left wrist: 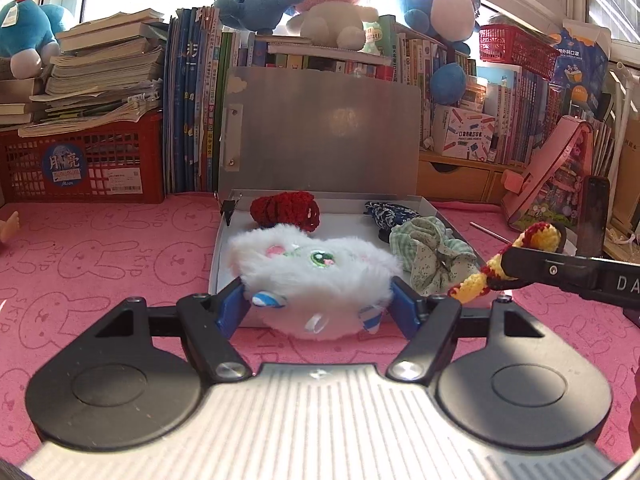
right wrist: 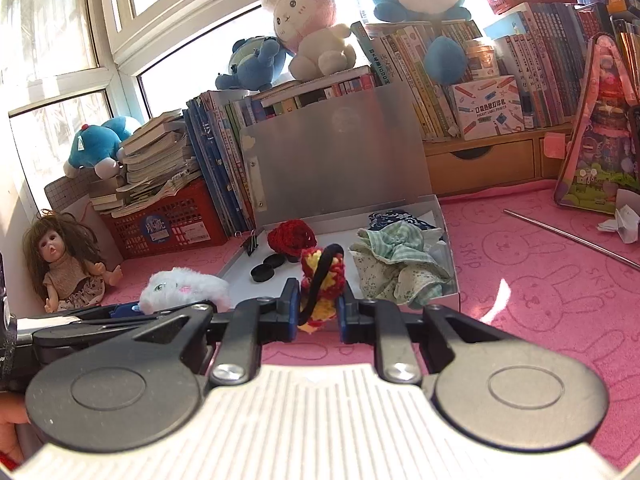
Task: Organize objects
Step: 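Lower the white plush and knitted toy into the box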
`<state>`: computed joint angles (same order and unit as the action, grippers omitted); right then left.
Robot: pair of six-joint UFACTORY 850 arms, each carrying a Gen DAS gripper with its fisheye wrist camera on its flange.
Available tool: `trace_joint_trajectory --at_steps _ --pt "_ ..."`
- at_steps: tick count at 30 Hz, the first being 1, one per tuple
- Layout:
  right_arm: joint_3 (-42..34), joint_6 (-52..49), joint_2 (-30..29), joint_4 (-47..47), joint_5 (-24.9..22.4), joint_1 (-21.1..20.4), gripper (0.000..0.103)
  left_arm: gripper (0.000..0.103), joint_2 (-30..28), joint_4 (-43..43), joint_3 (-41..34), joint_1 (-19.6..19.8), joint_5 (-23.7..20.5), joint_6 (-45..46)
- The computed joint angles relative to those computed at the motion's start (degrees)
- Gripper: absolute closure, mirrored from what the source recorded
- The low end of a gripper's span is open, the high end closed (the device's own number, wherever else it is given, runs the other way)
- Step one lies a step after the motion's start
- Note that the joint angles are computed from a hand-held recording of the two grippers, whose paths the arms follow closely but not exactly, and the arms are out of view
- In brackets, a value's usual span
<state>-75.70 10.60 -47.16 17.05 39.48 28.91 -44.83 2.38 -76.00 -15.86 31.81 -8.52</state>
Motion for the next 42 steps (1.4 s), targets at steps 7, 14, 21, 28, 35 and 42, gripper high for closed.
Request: trace_joint_trajectory --at_steps 7,14,21,28,35,42 --pt "-7.1 -0.5 -3.4 -0.4 -5.2 -1.0 0.081 0.026 -3.8 3.7 -6.4 0.9 -3.8 -4.1" --pt "-14.7 2.0 -8.1 -1.3 -11.0 -2.2 0.081 0.026 -7.5 5.0 -11.7 1.1 -5.5 -5.4" --pt "-17.9 -0.2 -10.9 1.7 -13.9 -2.6 0.081 0.026 -10.9 5.6 -16.4 1.2 -9.1 -8.0" --pt "-23.3 -2.9 -13.8 5.1 -18.2 -3.4 0.081 0.026 -14.4 3.2 -22.1 1.1 -13.0 -6.9" --pt "-26.2 6.8 -16.1 -2.1 -20.9 -4.5 0.081 0.026 -16.9 0.8 -26.1 1.0 -16.3 -3.9" --pt "-28.7 6.9 -18.2 -2.0 -22.9 -4.9 0.081 0.026 -18.6 -2.6 -28.7 1.0 -18.4 0.3"
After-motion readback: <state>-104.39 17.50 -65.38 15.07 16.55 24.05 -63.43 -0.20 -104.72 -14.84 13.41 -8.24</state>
